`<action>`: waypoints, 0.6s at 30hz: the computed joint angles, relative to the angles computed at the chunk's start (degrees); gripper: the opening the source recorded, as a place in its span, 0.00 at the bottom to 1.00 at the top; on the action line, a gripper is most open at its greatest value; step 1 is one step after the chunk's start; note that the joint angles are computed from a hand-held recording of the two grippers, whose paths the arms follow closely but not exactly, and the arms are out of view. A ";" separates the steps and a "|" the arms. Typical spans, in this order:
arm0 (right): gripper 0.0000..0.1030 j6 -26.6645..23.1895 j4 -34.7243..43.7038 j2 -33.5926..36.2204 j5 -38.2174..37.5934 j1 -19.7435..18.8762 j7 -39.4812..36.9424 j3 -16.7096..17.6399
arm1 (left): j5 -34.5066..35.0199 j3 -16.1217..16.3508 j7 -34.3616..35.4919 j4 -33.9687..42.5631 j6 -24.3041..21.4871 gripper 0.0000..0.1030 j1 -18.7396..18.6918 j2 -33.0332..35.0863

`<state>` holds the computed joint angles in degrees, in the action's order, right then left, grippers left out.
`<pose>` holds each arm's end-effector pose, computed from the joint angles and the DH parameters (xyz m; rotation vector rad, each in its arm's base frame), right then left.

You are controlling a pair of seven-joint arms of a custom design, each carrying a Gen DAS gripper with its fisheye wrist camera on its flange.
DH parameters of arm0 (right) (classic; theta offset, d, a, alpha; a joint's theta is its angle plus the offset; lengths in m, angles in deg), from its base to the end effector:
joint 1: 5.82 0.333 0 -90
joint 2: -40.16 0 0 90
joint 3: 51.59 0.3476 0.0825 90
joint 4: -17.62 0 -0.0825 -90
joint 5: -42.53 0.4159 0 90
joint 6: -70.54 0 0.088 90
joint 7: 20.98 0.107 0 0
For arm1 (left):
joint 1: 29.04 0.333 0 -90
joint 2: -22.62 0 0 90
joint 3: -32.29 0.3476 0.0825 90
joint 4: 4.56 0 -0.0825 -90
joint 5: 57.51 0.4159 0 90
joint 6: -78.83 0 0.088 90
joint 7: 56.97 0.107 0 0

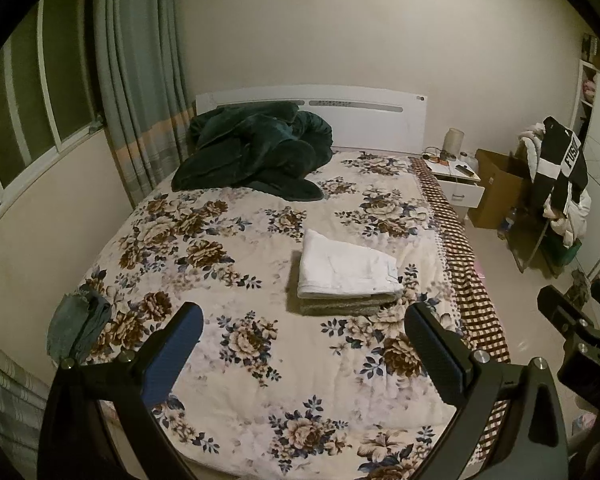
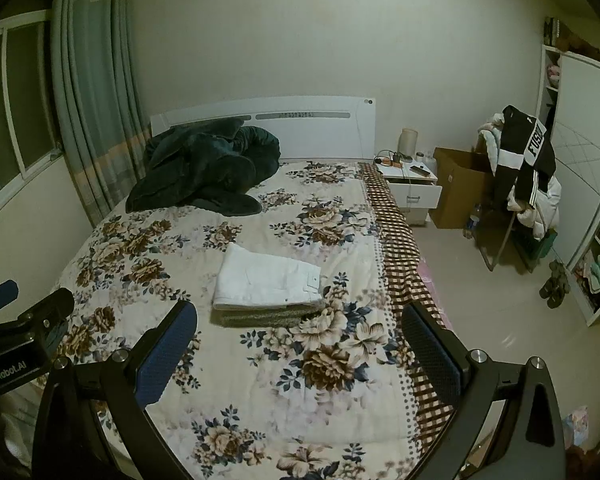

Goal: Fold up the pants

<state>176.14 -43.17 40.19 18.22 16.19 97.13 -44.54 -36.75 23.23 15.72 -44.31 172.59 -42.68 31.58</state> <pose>0.4879 0.2337 0.9475 -1.6658 1.7312 -0.8124 0.5056 -0.1541 0.9915 -1.7476 1.6699 -0.7259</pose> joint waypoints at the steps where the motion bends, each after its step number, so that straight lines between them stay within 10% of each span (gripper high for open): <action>1: 1.00 -0.08 0.02 0.06 0.21 -0.04 -0.22 -0.05 | -0.05 0.01 -0.01 -0.16 0.06 1.00 0.04 -0.09; 18: 1.00 -3.07 5.88 4.00 1.30 2.30 -1.07 -1.58 | 0.06 -0.16 0.08 -3.66 0.67 1.00 1.00 -2.14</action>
